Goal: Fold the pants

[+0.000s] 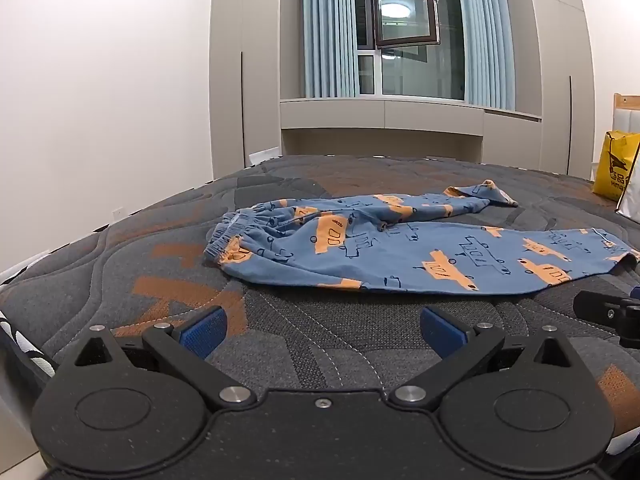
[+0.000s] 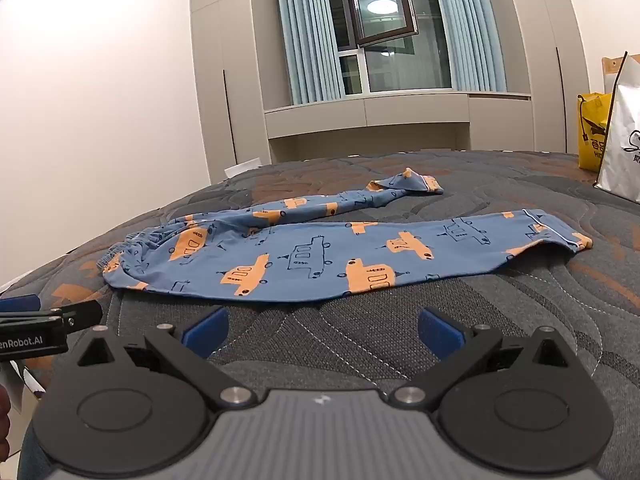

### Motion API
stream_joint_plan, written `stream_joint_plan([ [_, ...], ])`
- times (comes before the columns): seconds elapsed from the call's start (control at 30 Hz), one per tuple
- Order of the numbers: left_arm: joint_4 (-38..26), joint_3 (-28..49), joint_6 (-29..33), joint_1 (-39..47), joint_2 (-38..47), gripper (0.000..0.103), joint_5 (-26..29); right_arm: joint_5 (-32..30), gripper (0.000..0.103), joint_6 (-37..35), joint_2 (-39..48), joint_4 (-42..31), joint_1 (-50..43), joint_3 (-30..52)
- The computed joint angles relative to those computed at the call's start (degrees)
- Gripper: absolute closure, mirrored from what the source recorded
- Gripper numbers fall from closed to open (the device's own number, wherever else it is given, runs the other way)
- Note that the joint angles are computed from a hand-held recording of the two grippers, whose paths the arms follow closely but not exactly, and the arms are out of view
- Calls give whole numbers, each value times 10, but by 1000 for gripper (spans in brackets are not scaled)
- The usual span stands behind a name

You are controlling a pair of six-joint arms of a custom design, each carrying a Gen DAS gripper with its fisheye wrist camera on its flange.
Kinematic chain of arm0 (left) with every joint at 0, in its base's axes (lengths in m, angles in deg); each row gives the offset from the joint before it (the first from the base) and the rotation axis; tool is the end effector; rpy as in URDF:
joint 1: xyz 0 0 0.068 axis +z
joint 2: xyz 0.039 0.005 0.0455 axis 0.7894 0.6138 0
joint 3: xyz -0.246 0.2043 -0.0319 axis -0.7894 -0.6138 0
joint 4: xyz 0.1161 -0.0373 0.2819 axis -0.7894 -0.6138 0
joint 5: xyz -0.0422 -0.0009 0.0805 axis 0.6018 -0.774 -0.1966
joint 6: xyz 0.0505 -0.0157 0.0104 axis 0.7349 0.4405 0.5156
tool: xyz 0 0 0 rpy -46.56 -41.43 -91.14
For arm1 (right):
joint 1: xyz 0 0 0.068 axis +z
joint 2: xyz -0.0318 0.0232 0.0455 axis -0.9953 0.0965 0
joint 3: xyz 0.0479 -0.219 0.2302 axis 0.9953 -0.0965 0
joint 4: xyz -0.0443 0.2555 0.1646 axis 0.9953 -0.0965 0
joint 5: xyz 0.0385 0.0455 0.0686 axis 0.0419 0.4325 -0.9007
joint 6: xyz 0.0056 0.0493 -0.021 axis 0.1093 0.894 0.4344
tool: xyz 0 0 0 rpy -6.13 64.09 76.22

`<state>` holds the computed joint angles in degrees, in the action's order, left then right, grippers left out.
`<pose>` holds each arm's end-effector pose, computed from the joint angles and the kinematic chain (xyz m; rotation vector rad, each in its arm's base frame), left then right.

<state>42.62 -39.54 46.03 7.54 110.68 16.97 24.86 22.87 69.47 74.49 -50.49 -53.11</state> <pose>0.1882 -0.1527 0.0735 0.0293 1.9427 0.0323 0.2267 0.1337 0.0545 0.0504 1.9222 0.1762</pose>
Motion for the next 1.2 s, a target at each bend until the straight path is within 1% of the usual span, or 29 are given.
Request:
stream_joint_plan([
  [0.23, 0, 2, -3, 3, 3, 1, 5, 0, 0, 2, 3, -1, 0, 1],
  [0.27, 20, -7, 3, 14, 11, 1, 13, 0, 0, 1, 3, -1, 0, 2],
  [0.4, 28, -9, 2, 15, 17, 0, 12, 0, 0, 1, -6, -11, 0, 2],
  [0.5, 7, -1, -4, 8, 11, 0, 3, -1, 0, 2, -15, -22, -1, 3],
  [0.57, 7, 0, -4, 8, 11, 0, 3, -1, 0, 2, -22, -29, -1, 2],
  [0.6, 6, 0, -5, 8, 11, 0, 3, -1, 0, 3, 0, -7, 0, 2],
  [0.7, 5, 0, -5, 8, 11, 0, 3, 0, 0, 3, 12, 10, 0, -3],
  [0.83, 4, 0, -5, 9, 10, 0, 4, -3, 0, 3, 7, -1, -2, 2],
  [0.97, 4, 0, -4, 9, 11, 1, 4, -4, 0, 2, 18, 14, -2, -2],
  [1.0, 4, -1, -5, 8, 10, 1, 2, -3, 0, 5, 0, -11, -1, 2],
  [1.2, 10, -2, -9, 5, 20, 0, -2, -2, 0, 6, -1, -15, 0, 2],
])
